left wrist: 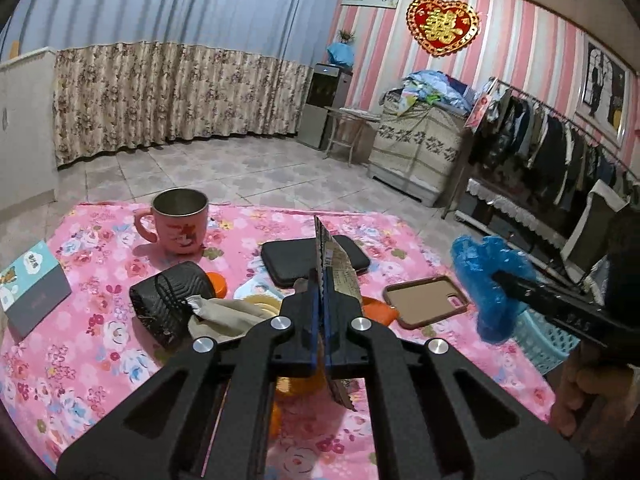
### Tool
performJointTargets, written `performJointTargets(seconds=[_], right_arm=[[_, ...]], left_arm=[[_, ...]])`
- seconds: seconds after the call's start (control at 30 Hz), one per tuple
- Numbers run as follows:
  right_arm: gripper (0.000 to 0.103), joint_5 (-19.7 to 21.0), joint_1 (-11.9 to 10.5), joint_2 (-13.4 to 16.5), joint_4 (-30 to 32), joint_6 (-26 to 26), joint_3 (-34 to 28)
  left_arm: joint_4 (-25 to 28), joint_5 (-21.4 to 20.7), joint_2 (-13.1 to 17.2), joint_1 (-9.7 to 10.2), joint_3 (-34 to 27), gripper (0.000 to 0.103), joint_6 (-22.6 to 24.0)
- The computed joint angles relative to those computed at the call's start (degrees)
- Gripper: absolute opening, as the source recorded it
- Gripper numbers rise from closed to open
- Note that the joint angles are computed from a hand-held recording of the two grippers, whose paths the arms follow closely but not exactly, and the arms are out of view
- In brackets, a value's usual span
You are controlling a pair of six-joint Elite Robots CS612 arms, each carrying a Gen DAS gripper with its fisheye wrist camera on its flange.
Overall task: Collect trash
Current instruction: 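Carry both items to the blue wastebasket and open both grippers over it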
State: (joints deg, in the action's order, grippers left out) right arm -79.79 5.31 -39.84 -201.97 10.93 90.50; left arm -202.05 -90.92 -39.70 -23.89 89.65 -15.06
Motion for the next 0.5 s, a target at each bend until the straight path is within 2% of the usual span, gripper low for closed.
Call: performJointTargets(seconds=[0.2,0.3,0.37,0.5], right_arm=[[0.017,-1.93,-0.11,-0.6,-1.31,0.6,0.84],[0.017,-3.26,-1.13,-1.56,-3.62,2.24,2.46],[0.017,-5.43,-1.96,-2.4,-5.63,3.37,3.96],[0.017,-14.66,-4.34,-4.68,-9.37,5.36,8.33]], left_arm=[[-0.78,-0.76,0.04,-0.06,-0.07,0.0,0.05],[-1.38,-2.1,-0.06,-0.3,-0.21,0.0,-0.13],[-1.86,-2.75,-0.11,-0.65,-0.43,0.0,-0.5],[-1.72,-4.04,-0.06,-2.98,-2.23,0.0,1.25]])
